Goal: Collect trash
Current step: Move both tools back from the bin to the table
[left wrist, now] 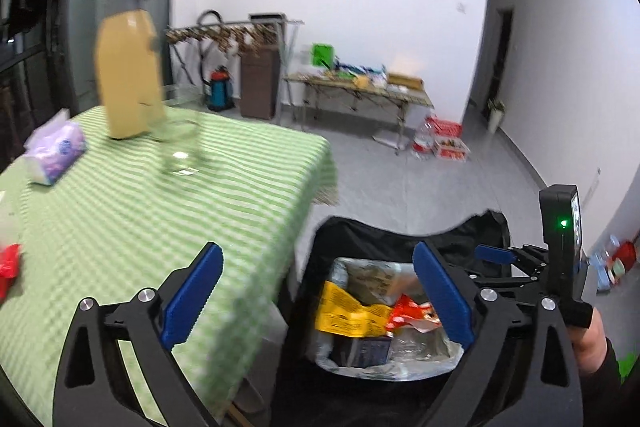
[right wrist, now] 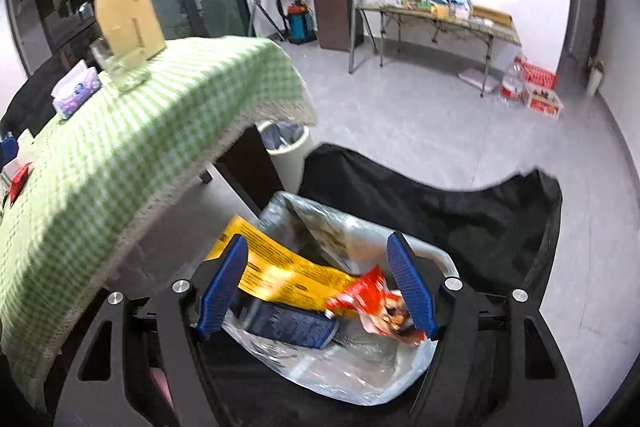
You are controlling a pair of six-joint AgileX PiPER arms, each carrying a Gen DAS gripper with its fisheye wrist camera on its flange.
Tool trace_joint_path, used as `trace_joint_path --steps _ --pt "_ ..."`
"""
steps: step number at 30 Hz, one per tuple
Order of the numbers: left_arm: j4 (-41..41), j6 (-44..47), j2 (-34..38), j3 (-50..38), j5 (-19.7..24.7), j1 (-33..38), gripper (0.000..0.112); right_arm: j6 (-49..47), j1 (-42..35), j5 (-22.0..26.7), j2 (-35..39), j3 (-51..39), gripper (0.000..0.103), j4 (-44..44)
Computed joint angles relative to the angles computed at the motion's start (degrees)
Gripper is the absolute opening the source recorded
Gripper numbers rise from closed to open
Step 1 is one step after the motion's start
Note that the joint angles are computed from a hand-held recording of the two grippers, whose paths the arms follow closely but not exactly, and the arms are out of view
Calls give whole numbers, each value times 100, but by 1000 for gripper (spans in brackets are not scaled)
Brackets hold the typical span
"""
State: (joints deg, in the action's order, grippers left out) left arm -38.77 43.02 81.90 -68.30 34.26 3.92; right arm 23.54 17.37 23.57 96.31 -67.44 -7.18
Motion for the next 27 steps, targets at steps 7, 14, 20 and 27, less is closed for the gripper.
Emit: trace_joint_path --steps 7,14,20,27 --pt "-917 968 -497 93 728 1684 95 753 876 566 106 -872 71 -932" --pt "-1851 2061 -596 89 1872 3645 95 1151 1794 1037 566 -1897 74 -1560" --pt "-2047 2634 -328 -260 2266 5109 95 1002 2507 1366 1217 -3071 74 -1594" --pt "-2188 2389 971 -1823 2914 6635 95 613 3124 1811 1978 -4333 74 -1576"
